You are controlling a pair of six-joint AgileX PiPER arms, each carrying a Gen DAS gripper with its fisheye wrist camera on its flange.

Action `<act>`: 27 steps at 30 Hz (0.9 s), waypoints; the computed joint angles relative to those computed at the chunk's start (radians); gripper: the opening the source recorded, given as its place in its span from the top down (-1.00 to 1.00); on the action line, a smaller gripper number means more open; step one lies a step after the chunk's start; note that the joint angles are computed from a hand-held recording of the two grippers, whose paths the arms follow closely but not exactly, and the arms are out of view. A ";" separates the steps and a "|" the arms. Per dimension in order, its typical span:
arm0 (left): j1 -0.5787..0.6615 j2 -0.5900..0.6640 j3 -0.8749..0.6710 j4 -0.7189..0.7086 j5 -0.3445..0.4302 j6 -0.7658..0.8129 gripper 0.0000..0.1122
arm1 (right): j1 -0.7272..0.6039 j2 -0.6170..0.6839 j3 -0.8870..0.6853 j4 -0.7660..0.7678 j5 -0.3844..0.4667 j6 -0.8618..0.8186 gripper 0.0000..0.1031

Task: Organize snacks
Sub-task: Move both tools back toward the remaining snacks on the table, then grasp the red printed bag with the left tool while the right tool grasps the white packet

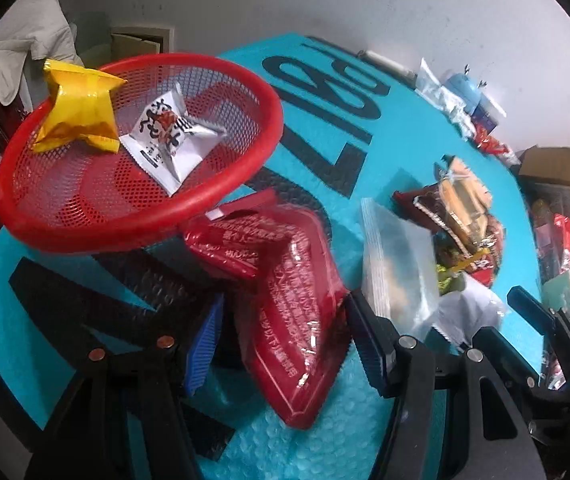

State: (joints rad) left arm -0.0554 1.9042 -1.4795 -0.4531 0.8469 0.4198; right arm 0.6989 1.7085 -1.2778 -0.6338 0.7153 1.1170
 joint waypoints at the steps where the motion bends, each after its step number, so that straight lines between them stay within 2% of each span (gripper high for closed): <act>1: 0.000 0.009 -0.007 0.000 0.005 -0.001 -0.08 | -0.005 0.007 -0.002 0.008 -0.005 -0.011 -0.48; 4: 0.002 0.012 0.001 -0.025 -0.016 0.020 -0.08 | -0.013 0.021 -0.003 0.005 -0.013 -0.022 -0.46; 7: 0.001 0.003 0.029 -0.044 -0.057 0.056 -0.08 | -0.015 0.031 -0.007 0.021 -0.016 -0.052 -0.16; 9: 0.003 0.001 0.036 -0.057 -0.065 0.088 0.01 | -0.008 0.042 -0.015 0.019 0.005 -0.055 0.04; 12: 0.015 0.005 0.031 -0.096 -0.038 0.134 0.19 | -0.005 0.027 0.007 0.008 -0.010 -0.034 0.09; 18: 0.023 -0.018 0.054 -0.125 0.002 0.185 0.26 | 0.014 -0.007 0.035 0.001 -0.019 0.000 0.35; 27: 0.051 -0.117 0.179 -0.148 0.061 0.285 0.26 | 0.079 -0.085 0.128 -0.021 -0.028 0.112 0.39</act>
State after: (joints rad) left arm -0.0041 1.7877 -1.3009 -0.6008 0.9083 0.7049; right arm 0.7778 1.6232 -1.1495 -0.6551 0.6869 1.2293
